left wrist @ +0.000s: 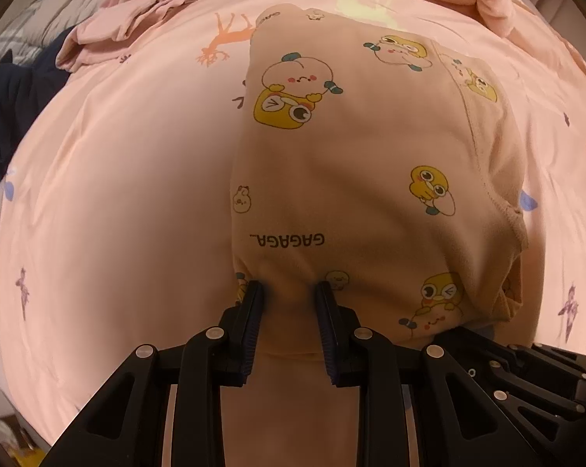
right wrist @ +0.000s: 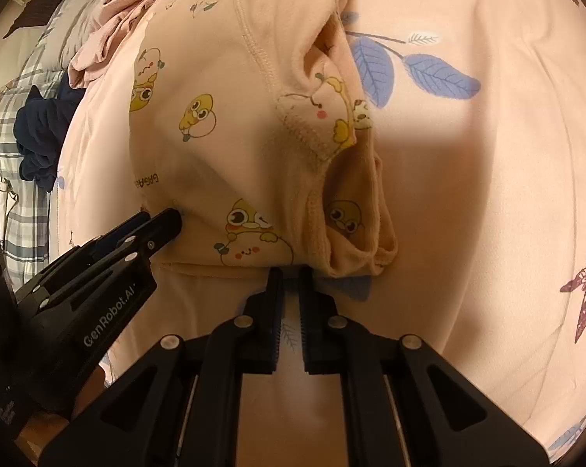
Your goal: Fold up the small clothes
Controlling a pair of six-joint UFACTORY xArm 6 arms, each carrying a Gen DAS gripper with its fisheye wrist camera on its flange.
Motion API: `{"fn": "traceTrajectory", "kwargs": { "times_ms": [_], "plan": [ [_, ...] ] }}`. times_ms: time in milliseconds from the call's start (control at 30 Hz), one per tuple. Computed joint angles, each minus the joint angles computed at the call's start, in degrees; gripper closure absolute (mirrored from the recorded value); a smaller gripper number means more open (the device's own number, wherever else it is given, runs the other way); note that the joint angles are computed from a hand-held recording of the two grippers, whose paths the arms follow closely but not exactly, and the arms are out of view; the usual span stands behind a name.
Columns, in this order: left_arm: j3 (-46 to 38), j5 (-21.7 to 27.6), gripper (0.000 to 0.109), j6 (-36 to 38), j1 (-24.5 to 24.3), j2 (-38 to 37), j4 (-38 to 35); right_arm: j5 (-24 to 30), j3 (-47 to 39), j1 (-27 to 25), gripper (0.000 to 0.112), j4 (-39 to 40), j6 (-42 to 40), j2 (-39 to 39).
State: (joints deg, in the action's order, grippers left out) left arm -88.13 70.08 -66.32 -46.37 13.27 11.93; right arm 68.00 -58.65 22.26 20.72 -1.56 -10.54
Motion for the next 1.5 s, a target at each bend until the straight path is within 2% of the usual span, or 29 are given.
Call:
{"fn": "traceTrajectory", "kwargs": {
  "times_ms": [167, 433, 533, 567, 600, 667, 733, 800, 833, 900, 1000, 1100, 1167, 1367, 1500],
  "plan": [
    [-0.96, 0.30, 0.079, 0.39, -0.33, 0.77, 0.61, -0.59, 0.50, 0.47, 0.105, -1.46, -0.04, -0.67],
    [4.17, -3.76, 0.077, -0.15, 0.27, -2.90, -1.33, -0.97, 1.01, 1.63, 0.104, -2.06, 1.81, -1.27],
    [5.70, -5.11, 0.077, 0.04, 0.64, -4.70, -2.95, 0.51, 0.50, 1.63, 0.101, -4.03, 3.45, -1.93],
    [6.76, -6.41, 0.073, -0.48, 0.88, -5.86, -3.54, 0.82, 0.33, 1.83, 0.096, -5.55, 4.18, -2.50],
    [7.95, -7.83, 0.062, -1.27, 1.17, -7.38, -3.76, 0.78, 0.09, 2.22, 0.092, -7.40, 4.96, -3.20],
    [8.87, -9.14, 0.048, -3.29, 1.08, -9.77, -1.50, -0.13, -0.37, 2.98, 0.087, -11.31, 6.16, -5.36],
    [7.33, -7.71, 0.040, -5.10, 0.32, -10.82, 2.41, -0.87, -1.74, 3.01, 0.080, -13.57, 6.91, -7.68],
    [5.41, -6.34, 0.035, -5.60, -0.41, -11.37, 5.50, -0.86, -3.09, 2.43, 0.060, -13.90, 8.06, -8.61],
    [4.47, -5.72, 0.032, -5.73, -0.78, -11.50, 6.83, -0.81, -3.83, 2.02, 0.056, -13.79, 8.30, -8.89],
    [3.01, -4.61, 0.020, -5.87, -1.30, -12.18, 9.54, -1.06, -5.32, 1.45, 0.054, -14.04, 8.82, -9.83],
    [1.93, -5.63, 0.014, -6.89, -1.84, -12.65, 11.92, -2.17, -5.85, 1.55, 0.035, -16.52, 10.58, -11.29],
    [2.26, -9.02, 0.007, -7.89, -1.07, -13.62, 11.71, -3.74, -6.15, 1.84, 0.026, -18.44, 10.66, -12.47],
    [0.94, -8.87, 0.007, -8.06, -1.19, -13.09, 12.31, -4.60, -6.00, 1.58, 0.019, -18.82, 10.44, -12.86],
    [-0.41, -7.94, 0.007, -10.96, -2.56, -13.21, 17.29, -5.23, -6.13, 0.09, 0.015, -18.00, 11.29, -13.69],
    [-3.57, -2.84, 0.007, -11.93, -3.93, -11.29, 20.60, -5.45, -5.72, -0.03, 0.014, -19.06, 12.54, -14.19]
  ]
}}
